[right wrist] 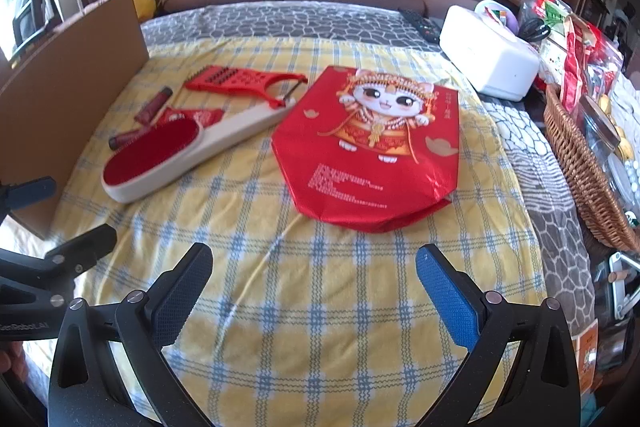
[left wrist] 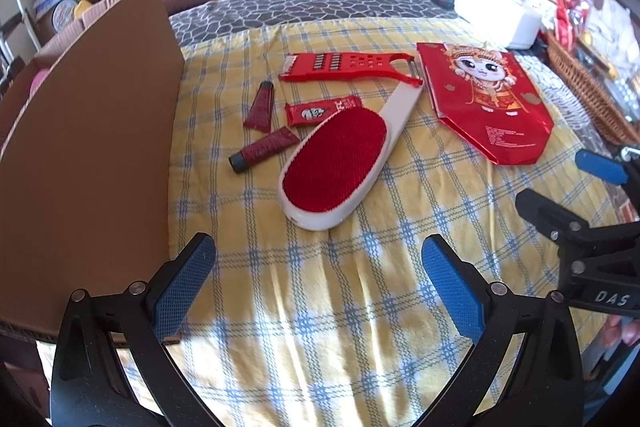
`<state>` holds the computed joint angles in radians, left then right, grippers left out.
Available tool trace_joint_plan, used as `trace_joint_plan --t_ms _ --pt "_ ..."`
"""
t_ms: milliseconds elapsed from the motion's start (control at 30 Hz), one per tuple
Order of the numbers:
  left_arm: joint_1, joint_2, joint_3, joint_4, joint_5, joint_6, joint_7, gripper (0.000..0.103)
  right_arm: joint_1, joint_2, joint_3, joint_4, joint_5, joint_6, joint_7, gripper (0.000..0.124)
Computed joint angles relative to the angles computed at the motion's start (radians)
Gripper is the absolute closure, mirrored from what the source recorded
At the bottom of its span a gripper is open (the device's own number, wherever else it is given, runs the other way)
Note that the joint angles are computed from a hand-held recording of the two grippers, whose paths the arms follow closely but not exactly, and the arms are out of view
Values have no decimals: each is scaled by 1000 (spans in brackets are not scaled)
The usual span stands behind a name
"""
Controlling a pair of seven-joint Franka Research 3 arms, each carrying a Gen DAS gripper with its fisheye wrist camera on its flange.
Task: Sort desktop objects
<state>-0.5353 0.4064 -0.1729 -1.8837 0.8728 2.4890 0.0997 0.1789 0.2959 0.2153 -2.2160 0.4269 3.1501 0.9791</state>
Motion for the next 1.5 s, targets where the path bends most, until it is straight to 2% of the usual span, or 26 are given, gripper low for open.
trace_joint_plan --t_ms 133,233,333,433,500,567,633,833,1000,1100,1133,1200,1500 --pt "7 22 1 33 -1 7 56 0 -11 3 14 32 23 -11 5 21" --pt "11 41 11 54 -3 12 89 0 -62 27 74 86 84 -28 -22 21" --pt "16 52 24 64 -2 22 99 0 -75 66 91 162 138 -67 -24 21" --pt "26 58 37 59 -3 48 83 0 -44 95 50 244 158 -183 24 21" --pt "43 61 39 48 -14 97 82 0 -88 114 92 296 251 -269 -33 21" --pt "49 71 42 53 -22 120 96 0 -102 124 106 327 325 -317 -75 21" --pt "37 86 49 79 -24 94 104 0 -96 141 95 365 364 -376 -82 21" --pt "42 120 52 119 -51 91 163 0 -39 204 24 476 409 -501 -17 21" --pt "50 143 51 139 -93 111 219 2 -2 242 -13 524 379 -544 42 21" --pt "70 154 37 136 -138 162 269 17 5 258 -20 540 358 -558 70 21" --pt "74 159 32 138 -158 170 288 24 2 260 -18 541 358 -563 72 21" --pt "75 168 29 143 -191 169 319 33 -3 263 -15 544 362 -571 75 21" --pt "22 184 80 157 -176 159 298 31 -10 262 -20 537 360 -585 92 21"
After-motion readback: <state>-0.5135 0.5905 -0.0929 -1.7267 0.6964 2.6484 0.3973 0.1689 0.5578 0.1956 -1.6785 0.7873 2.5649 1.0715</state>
